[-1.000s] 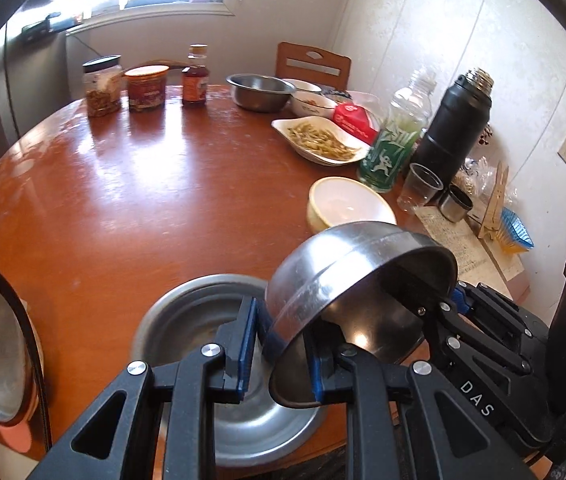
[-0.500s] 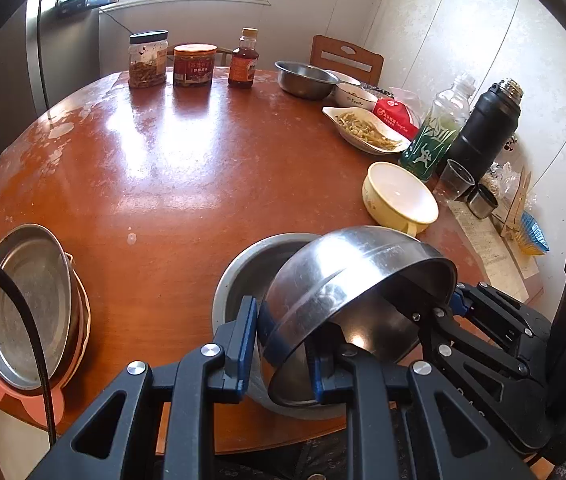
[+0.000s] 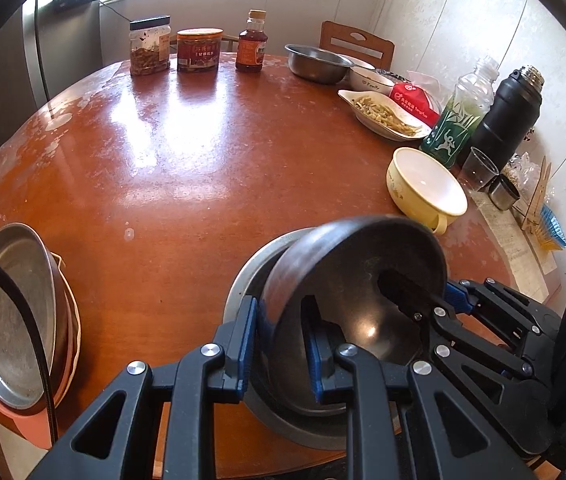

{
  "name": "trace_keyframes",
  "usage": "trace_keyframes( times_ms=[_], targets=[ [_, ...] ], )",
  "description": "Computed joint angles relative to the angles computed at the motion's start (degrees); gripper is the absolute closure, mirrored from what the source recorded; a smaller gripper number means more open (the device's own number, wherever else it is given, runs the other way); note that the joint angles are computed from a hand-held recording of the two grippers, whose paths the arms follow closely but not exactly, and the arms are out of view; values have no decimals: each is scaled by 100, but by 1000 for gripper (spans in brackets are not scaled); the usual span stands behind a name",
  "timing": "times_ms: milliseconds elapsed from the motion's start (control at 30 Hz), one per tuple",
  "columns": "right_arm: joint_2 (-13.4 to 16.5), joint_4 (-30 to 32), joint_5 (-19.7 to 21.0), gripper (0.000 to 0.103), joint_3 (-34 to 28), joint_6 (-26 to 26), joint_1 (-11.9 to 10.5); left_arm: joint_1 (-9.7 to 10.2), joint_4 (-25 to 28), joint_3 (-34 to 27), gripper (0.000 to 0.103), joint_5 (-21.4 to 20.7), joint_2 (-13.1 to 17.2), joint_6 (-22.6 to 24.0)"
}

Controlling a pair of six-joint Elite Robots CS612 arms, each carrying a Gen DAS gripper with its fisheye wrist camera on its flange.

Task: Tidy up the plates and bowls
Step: 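Lift the small steel bowl and lower it into the large steel bowl, then open the left gripper and release the small steel bowl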

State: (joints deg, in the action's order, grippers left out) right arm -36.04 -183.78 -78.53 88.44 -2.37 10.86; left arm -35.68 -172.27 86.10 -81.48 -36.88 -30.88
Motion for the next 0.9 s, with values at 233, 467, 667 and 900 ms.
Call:
trace_keyframes(
  times_ms=[233,467,667,900],
  targets=[
    [31,-33,-42,83,-22,-15,9,-5,-9,-2,80,65,7,81],
    [13,-63,-108,81,23,-172,33,-6,-13,78,73,32,-51,108],
    [3,-89,40,76,74,-98,2,-4,4,201,65,-13,-120,130],
    [-51,-160,104,73,155,-47,-21,1,-165,304,65,-488,-163,295]
  ],
)
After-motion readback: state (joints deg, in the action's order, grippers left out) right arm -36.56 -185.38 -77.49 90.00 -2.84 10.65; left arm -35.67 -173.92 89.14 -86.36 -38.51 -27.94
